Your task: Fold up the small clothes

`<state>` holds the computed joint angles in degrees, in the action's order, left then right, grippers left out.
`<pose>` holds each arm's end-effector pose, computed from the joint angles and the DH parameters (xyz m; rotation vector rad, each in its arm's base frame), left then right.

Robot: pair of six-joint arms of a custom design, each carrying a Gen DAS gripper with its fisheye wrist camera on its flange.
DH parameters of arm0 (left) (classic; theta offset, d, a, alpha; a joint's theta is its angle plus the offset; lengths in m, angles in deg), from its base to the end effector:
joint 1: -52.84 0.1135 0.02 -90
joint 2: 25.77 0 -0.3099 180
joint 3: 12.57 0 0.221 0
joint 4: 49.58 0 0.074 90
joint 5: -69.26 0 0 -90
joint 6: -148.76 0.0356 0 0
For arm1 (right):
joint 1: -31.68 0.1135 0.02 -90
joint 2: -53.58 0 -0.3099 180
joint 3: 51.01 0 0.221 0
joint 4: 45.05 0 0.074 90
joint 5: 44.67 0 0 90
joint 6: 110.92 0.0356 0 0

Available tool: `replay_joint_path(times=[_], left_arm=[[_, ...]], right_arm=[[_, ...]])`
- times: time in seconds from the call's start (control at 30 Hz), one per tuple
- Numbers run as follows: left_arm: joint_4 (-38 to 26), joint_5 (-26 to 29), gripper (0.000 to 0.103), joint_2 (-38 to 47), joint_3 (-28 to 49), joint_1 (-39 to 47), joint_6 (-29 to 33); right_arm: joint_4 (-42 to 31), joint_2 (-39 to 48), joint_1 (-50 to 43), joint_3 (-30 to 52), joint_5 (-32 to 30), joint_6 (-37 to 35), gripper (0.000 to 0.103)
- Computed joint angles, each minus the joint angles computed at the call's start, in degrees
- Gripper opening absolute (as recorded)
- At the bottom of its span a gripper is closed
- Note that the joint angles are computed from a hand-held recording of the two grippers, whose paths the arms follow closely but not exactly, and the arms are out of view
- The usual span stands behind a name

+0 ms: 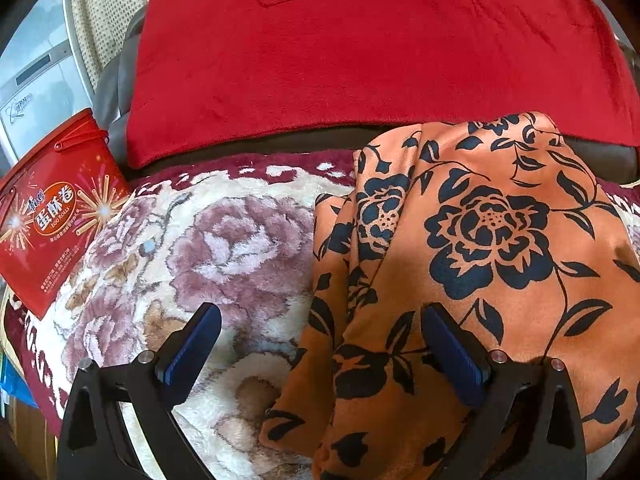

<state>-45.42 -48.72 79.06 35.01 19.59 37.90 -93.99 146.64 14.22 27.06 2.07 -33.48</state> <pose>0.2452 -0.1408 0.1429 0.0594 2.3601 0.1649 0.2877 -0.0649 0.2760 -0.1180 2.4166 0.7783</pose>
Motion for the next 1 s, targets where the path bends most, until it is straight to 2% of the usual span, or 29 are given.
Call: replay_joint_path(times=[0.1,0.17,0.23,0.33,0.5,0.63,0.77,0.83,1.0], left_arm=[[-0.1,-0.33,0.101,0.0,0.03,-0.19,0.0],[-0.3,-0.6,0.101,0.34,0.15,-0.14,0.21],[-0.23,-0.39,0.101,0.47,0.2,-0.09,0.13],[0.21,-0.04,0.101,0.37,0.05,0.07,0.27],[-0.11,-0.59,0.101,0.16,0.23,-0.35,0.16],[-0.39,-1.08,0.101,0.18,0.39,-0.78,-0.11],[-0.56,-1.54,0.101,0.44,0.55,-0.99,0.05],[-0.31,-1.19,0.101,0.38,0.45,-0.77,0.21],[-0.03,-0.44,0.101,-0.47,0.11,-0.45,0.8]], right_arm=[[-3.01,0.52,1.3,0.37,0.23,-1.47,0.009],[-1.42,2.42,4.0,-1.27,5.18,-1.93,0.007],[0.94,3.76,3.06,-2.78,1.74,-1.29,0.007],[-3.33,4.99,1.77,0.14,-0.18,-1.84,0.006],[-3.45,2.17,1.43,0.13,0.29,-3.1,0.006],[-0.39,-0.04,0.47,-0.84,0.86,-1.96,0.007],[0.71,2.69,1.53,-0.84,3.91,-1.0,0.007],[1.53,4.06,0.78,-1.13,1.58,-0.5,0.007],[-1.76,4.38,-0.47,1.14,-0.2,-1.68,0.006]])
